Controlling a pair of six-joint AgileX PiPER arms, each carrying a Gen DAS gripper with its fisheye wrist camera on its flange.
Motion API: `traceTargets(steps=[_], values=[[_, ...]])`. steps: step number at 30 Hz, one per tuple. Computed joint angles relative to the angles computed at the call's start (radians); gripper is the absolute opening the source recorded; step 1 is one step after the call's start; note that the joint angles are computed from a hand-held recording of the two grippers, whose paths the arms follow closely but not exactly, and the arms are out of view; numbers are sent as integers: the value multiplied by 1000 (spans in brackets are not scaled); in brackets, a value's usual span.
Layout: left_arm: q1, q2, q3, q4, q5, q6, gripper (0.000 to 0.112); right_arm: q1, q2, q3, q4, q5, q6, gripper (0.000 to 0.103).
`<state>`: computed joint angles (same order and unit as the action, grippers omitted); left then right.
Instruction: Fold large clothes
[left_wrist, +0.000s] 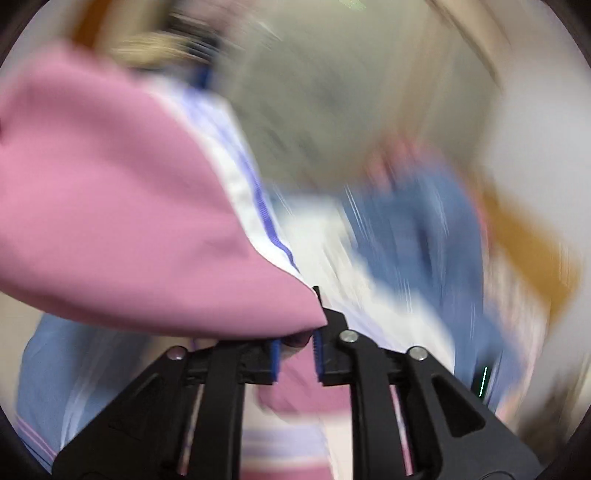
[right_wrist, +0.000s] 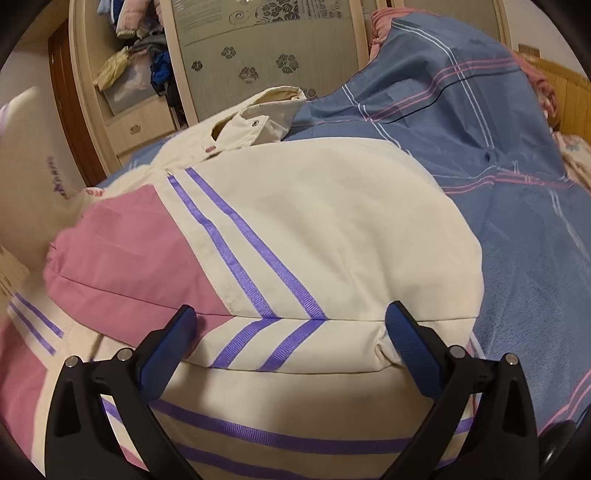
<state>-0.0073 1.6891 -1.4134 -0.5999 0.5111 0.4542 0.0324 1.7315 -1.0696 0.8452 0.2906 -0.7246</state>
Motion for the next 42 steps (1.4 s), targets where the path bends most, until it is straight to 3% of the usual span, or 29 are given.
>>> traceTargets(steps=[2, 4, 5, 7, 11, 16, 19, 21, 27, 29, 31, 33, 34, 37, 39, 42], values=[[-149, 80, -26, 200, 53, -137, 27, -65, -6, 8, 200, 92, -168, 102], [-216, 98, 22, 282, 15, -234, 30, -129, -6, 29, 372, 185, -311, 102], [-225, 79, 67, 264, -8, -243, 40, -176, -4, 32, 404, 268, -325, 102], [-195, 18, 176, 106, -42, -141, 68, -256, -16, 55, 436, 387, -311, 102], [-28, -74, 308, -230, 0, 107, 72, -436, -51, 138, 481, 603, -274, 102], [233, 43, 275, -566, 195, 183, 78, -557, -43, 107, 466, 751, -134, 102], [325, 122, 245, -627, 294, 143, 82, -522, -59, 40, 358, 728, 4, 102], [345, 167, 219, -666, 315, 127, 85, -487, -79, 10, 309, 717, 23, 102], [323, 282, 85, -656, 277, 1, 91, -314, -109, -54, 118, 564, 124, 102], [313, 319, 28, -637, 263, -40, 84, -300, -76, -76, 144, 592, 133, 102], [337, 325, 33, -667, 247, -35, 42, -282, -69, -93, 147, 596, 147, 77], [385, 339, 46, -742, 238, -3, 24, -234, -65, -148, 58, 571, 206, 51], [413, 335, 72, -799, 241, 50, 19, -218, -53, -177, 48, 584, 210, 41], [494, 339, 137, -958, 243, 187, 15, -178, 3, -259, 72, 644, 207, 33], [526, 369, 150, -1014, 284, 214, 15, -92, 10, -306, -29, 578, 272, 32], [511, 365, 167, -1027, 250, 254, 15, -2, 48, -371, -193, 494, 390, 32]])
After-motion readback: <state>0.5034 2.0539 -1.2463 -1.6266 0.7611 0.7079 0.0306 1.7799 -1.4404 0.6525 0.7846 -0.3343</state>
